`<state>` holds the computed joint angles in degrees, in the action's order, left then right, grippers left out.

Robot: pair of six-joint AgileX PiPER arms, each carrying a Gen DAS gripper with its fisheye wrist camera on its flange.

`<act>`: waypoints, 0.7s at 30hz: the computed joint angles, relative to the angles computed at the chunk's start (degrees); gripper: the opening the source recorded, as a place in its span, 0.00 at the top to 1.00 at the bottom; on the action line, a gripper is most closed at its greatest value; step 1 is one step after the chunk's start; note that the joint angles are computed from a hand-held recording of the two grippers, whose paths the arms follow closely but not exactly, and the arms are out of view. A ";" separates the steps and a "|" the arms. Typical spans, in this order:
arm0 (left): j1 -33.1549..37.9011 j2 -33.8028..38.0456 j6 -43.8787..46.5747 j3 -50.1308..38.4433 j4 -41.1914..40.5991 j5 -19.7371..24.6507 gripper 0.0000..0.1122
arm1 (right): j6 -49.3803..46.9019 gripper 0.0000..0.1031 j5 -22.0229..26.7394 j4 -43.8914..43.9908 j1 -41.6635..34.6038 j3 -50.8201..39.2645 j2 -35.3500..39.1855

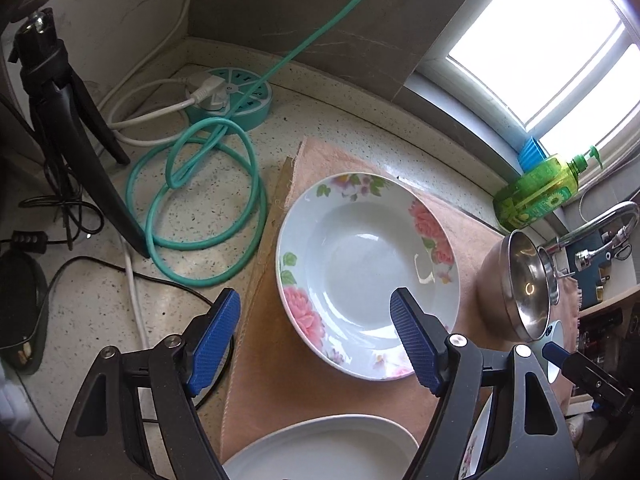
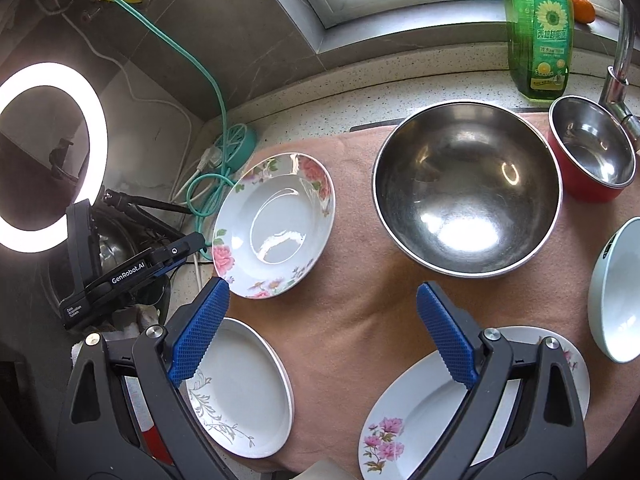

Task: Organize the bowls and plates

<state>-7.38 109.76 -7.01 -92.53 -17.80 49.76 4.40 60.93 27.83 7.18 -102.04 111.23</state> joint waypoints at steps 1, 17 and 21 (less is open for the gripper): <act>0.31 0.78 0.26 -0.84 -0.29 0.33 0.31 | 0.47 0.06 -0.04 0.14 0.27 -0.72 0.79; 3.11 9.92 5.69 -12.72 -3.86 5.40 0.31 | 6.75 0.07 1.01 0.24 3.33 -10.69 10.63; 2.95 10.39 7.07 -13.36 -3.73 5.01 0.33 | 8.51 0.17 1.96 0.29 3.25 -13.42 13.11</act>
